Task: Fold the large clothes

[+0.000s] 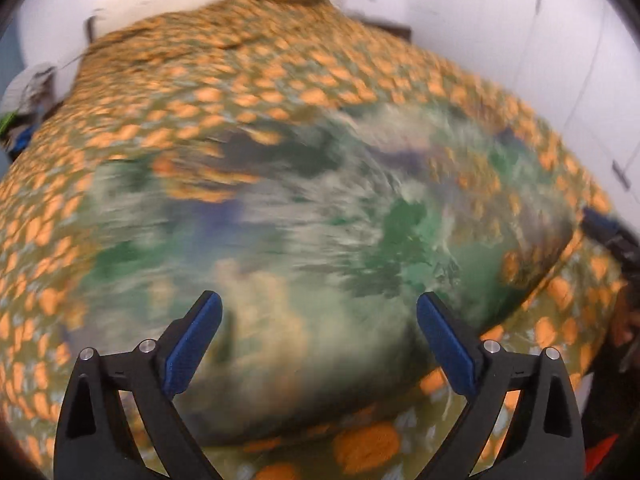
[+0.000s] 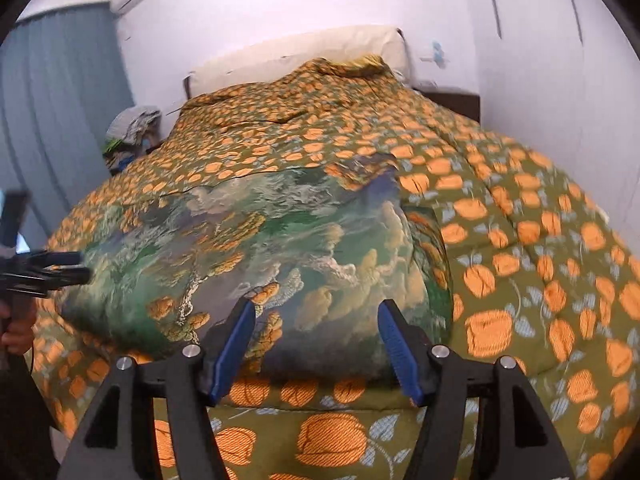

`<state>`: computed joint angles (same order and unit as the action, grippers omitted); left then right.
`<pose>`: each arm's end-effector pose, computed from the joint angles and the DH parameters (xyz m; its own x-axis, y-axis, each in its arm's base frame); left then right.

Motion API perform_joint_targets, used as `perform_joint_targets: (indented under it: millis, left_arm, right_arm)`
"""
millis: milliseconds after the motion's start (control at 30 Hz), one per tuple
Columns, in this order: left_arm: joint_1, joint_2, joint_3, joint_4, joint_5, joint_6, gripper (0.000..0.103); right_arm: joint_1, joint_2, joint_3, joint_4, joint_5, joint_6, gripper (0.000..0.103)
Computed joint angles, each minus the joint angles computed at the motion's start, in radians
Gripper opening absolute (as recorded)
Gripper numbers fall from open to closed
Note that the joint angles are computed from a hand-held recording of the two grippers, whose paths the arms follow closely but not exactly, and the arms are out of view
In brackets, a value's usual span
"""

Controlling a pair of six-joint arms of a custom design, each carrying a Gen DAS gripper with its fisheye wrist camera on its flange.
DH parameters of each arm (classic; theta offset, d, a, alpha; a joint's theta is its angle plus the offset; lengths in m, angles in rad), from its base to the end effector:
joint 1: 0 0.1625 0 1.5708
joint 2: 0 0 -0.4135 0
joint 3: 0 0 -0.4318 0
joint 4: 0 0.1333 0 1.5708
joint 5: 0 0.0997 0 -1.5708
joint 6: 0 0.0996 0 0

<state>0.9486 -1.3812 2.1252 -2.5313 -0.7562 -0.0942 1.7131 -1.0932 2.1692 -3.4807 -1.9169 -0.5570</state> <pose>-0.1287 -0.5325 0.2308 -0.6993 0.1971 -0.6871 0.5057 0.8158 -0.2807 0.1739 -0.5120 0.1606 -0.7703 -0.2538 0.5850 -0.5920 0.6256 -0.5081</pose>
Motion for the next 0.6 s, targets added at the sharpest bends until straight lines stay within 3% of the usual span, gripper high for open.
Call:
perform_joint_targets:
  millis: [133, 400, 600]
  left_arm:
    - [0.049, 0.162, -0.108, 0.008, 0.058, 0.013, 0.103]
    - [0.123, 0.309, -0.365, 0.087, 0.045, -0.061, 0.103]
    - [0.153, 0.407, -0.508, 0.127, 0.105, -0.147, 0.103]
  right_arm:
    - [-0.011, -0.001, -0.001, 0.024, 0.014, -0.003, 0.065]
    - [-0.033, -0.010, -0.008, 0.052, 0.041, 0.040, 0.065]
    - [-0.043, -0.017, -0.011, 0.073, 0.049, 0.056, 0.065]
